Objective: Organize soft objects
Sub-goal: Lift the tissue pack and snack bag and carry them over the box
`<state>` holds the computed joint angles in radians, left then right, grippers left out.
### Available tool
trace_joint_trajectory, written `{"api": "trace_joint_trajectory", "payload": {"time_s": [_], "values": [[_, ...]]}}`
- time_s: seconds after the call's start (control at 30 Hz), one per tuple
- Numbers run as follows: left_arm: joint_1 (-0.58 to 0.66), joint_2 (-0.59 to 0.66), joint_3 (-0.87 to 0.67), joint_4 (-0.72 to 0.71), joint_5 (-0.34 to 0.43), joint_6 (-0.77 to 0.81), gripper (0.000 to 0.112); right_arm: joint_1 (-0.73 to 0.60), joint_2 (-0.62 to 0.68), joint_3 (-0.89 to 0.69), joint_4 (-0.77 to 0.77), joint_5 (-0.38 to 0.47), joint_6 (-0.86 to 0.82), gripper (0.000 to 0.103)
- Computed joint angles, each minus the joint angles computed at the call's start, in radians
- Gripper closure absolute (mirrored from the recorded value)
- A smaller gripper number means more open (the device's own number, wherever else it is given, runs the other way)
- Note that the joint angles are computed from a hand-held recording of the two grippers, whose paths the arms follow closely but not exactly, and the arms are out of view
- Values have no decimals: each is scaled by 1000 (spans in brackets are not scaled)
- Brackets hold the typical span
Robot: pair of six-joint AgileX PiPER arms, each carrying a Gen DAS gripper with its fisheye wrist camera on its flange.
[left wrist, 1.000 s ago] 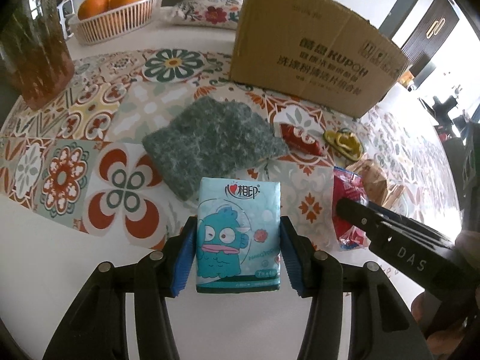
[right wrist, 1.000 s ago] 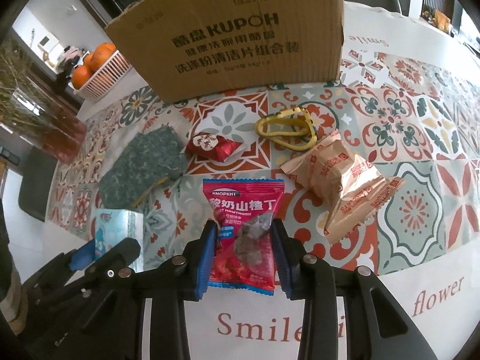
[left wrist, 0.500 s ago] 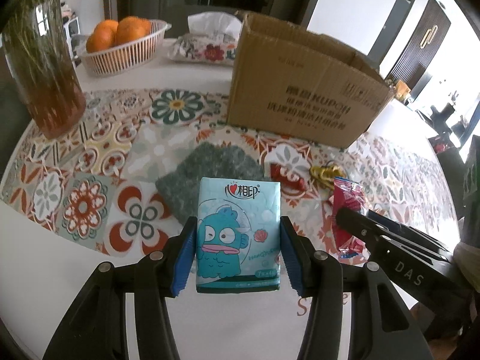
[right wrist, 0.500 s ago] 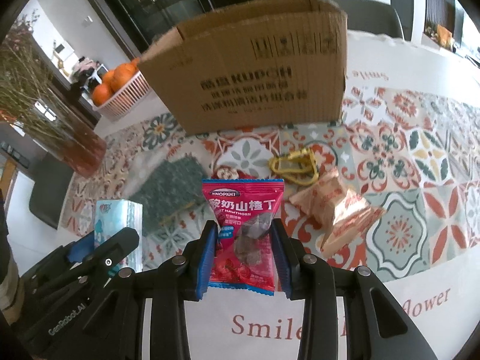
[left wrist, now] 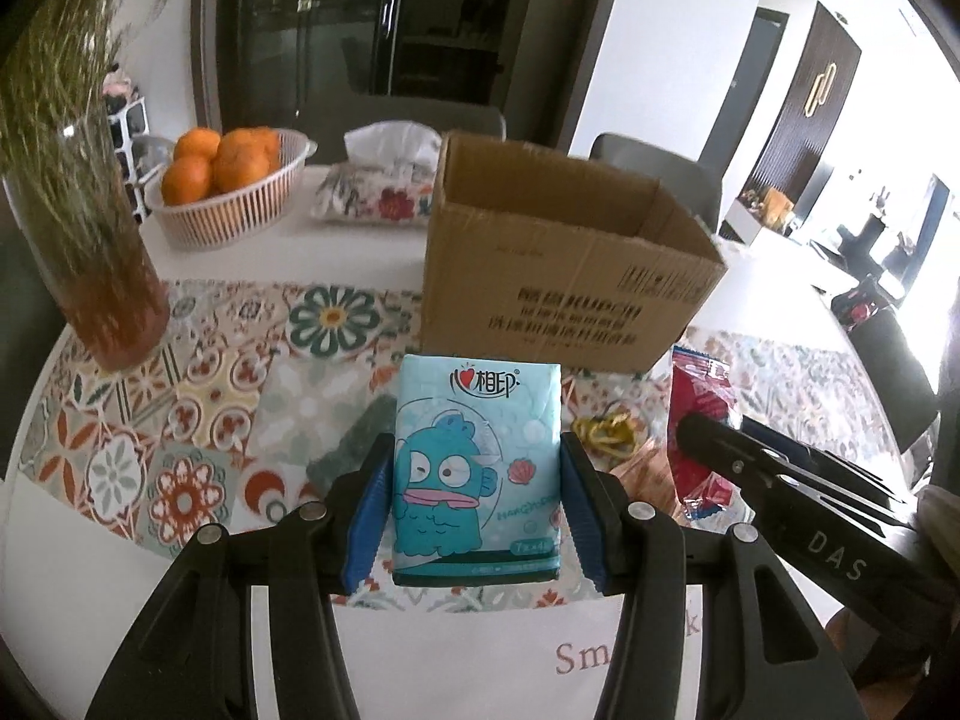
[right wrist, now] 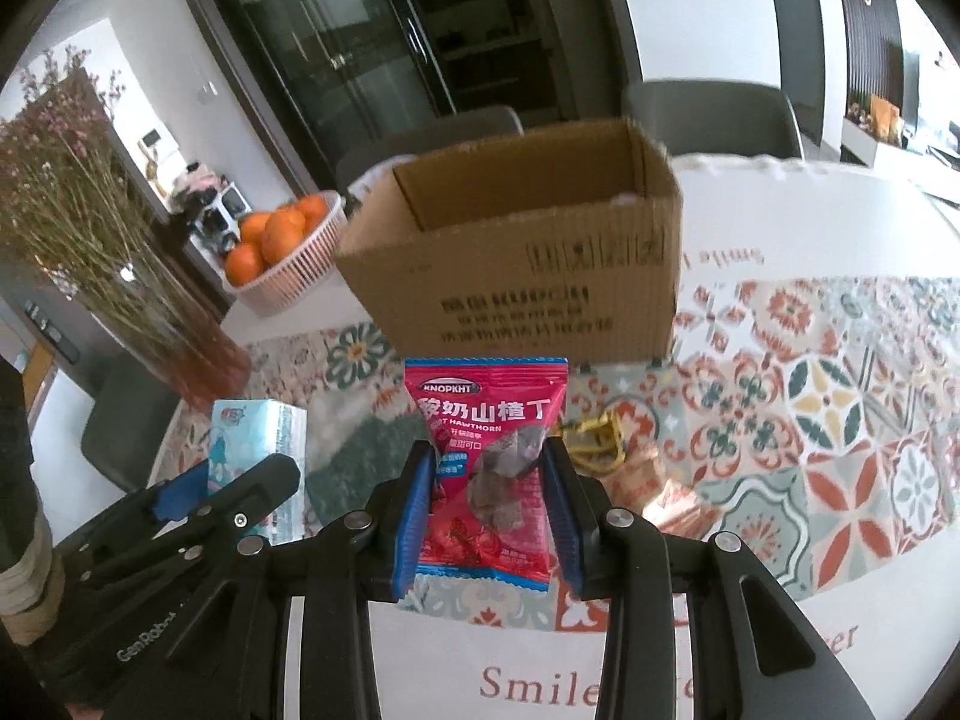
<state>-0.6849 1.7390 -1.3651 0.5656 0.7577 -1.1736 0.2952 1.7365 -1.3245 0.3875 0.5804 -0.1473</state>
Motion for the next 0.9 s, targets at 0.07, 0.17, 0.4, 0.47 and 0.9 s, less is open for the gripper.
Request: {"api": "trace_joint_trajectory", "payload": {"time_s": [0.07,0.17,0.4,0.47,0.9], "values": [[-2,3,-22,12,7,4,60,0,-11,-5,-7,-11,5,66],[-2,8,-46,20,10,12,60,-3,-19,-16,-12,-19,10,66],[0,32,-141,39,35,53,60,-25,-20,-65,-1,-23,4,66],[1,40,-163,50,38,58,60,-28,-17,-82,-7,-24,10,66],[33,101,-330,55,58,151,60,-42,28,-212,-12,-31,2,66]]}}
